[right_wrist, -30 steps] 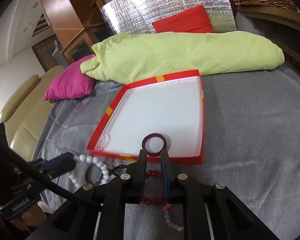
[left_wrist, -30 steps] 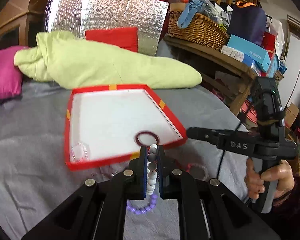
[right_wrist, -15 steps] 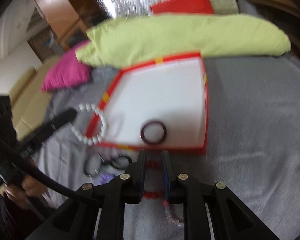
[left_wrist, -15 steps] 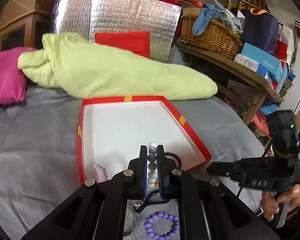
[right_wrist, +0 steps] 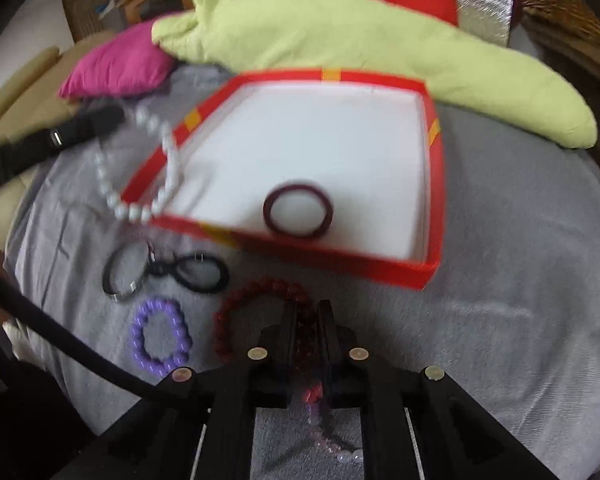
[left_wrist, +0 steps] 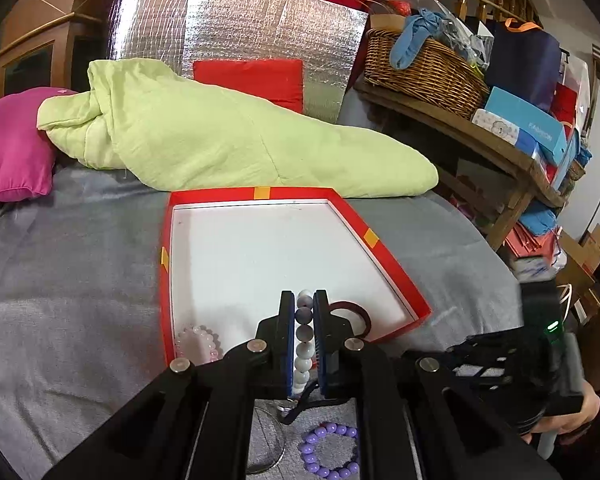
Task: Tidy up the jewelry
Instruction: 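Lift both held bracelets and carry them over the red box, then open the right tool to drop the red bracelet while the left tool drops the white one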
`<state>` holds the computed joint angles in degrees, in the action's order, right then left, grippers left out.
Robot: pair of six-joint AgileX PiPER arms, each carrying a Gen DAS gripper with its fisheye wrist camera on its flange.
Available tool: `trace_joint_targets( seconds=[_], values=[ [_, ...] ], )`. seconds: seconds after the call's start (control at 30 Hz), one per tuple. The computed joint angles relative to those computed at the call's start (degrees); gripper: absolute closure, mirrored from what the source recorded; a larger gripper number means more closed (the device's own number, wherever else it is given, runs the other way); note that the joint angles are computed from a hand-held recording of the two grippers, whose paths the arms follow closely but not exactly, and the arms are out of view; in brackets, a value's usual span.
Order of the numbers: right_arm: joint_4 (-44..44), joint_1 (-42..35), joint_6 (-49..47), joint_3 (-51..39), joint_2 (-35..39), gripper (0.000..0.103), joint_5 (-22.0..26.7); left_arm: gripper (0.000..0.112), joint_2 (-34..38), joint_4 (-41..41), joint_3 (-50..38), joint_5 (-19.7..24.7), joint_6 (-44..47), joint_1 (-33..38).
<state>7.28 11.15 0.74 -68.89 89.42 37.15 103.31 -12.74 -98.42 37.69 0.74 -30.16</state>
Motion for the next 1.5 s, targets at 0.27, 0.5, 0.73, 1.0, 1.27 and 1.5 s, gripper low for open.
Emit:
trace_joint_targets(
  seconds=[0.27, 0.5, 0.73, 1.0, 1.27, 1.5],
  values=[
    [21.7, -6.0, -13.9, 1.2, -5.3, 0.093, -7.2, 0.103, 2.3, -2.6, -3.1, -0.2, 1.3, 1.0],
    [28.6, -8.0, -13.6, -5.2, 0.0, 0.093, -8.7, 0.103, 6.8, -4.9, -8.7, 1.7, 2.9, 1.7],
    [28.6, -6.9, -11.2, -13.8, 8.5, 0.093, -8.0, 0.103, 11.8, -4.4, -14.9, 4.8, 1.8, 2.1],
    [31.9, -8.0, -9.3, -22.4, 18.0, 0.093, -5.9, 0.103, 17.0, 0.8, -21.2, 8.7, -0.9, 1.1],
    [24.0, -8.8, -0.2, -23.6, 20.1, 0.09, -6.1, 0.103, 19.1, 5.5, -24.4, 11.3, -4.5, 0.8],
    [18.7, -8.9, 4.5, -21.5, 17.7, 0.083, -6.9, 0.09, 18.2, 11.3, -23.6, 11.8, -7.2, 0.1]
  ],
)
